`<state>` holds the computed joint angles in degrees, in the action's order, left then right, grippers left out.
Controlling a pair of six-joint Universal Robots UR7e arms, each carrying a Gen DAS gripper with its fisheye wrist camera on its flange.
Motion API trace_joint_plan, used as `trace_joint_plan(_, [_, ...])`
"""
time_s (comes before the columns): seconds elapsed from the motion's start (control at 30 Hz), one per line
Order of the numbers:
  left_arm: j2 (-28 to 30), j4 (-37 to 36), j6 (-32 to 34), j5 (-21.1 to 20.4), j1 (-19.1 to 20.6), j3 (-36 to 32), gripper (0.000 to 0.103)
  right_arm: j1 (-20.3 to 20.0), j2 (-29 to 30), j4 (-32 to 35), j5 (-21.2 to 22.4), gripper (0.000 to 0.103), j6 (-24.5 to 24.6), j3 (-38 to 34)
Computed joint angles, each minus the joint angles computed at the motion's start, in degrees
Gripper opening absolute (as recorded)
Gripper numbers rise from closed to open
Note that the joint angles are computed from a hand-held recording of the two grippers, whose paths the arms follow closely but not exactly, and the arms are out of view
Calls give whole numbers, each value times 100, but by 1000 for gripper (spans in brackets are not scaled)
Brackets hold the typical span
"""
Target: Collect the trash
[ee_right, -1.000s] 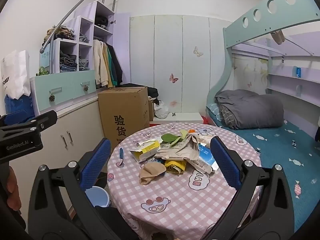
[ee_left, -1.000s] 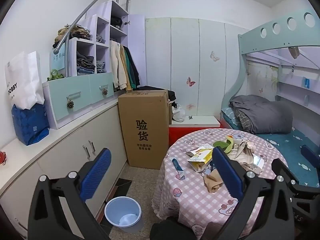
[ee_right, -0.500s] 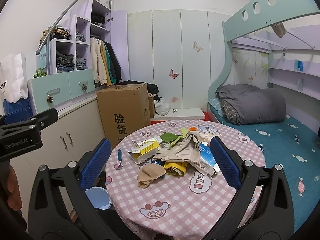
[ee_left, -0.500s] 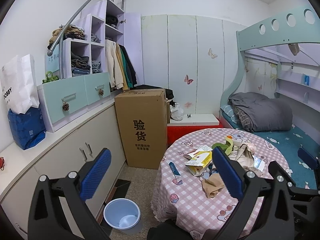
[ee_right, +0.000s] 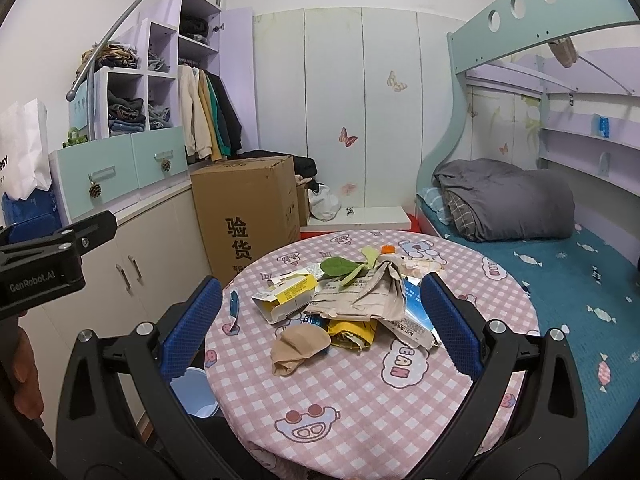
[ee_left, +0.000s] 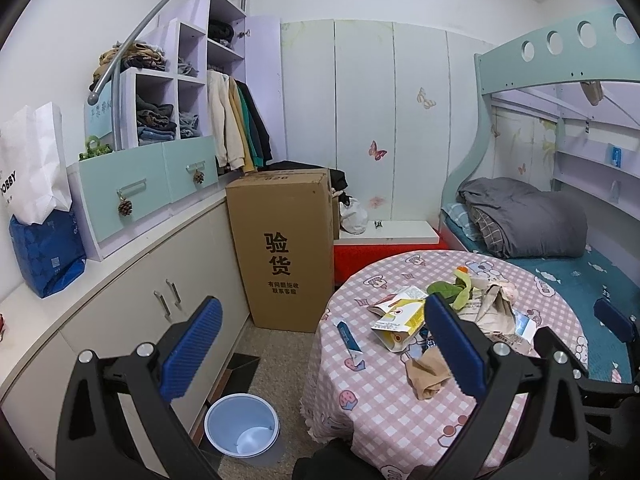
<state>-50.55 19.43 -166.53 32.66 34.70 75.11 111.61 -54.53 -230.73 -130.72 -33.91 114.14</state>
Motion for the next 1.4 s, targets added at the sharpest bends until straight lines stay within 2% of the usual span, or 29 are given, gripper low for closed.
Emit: trace_joint_plan(1.4, [69,82,-65,77,56,56,99,-22,-66,277,70,97,372,119])
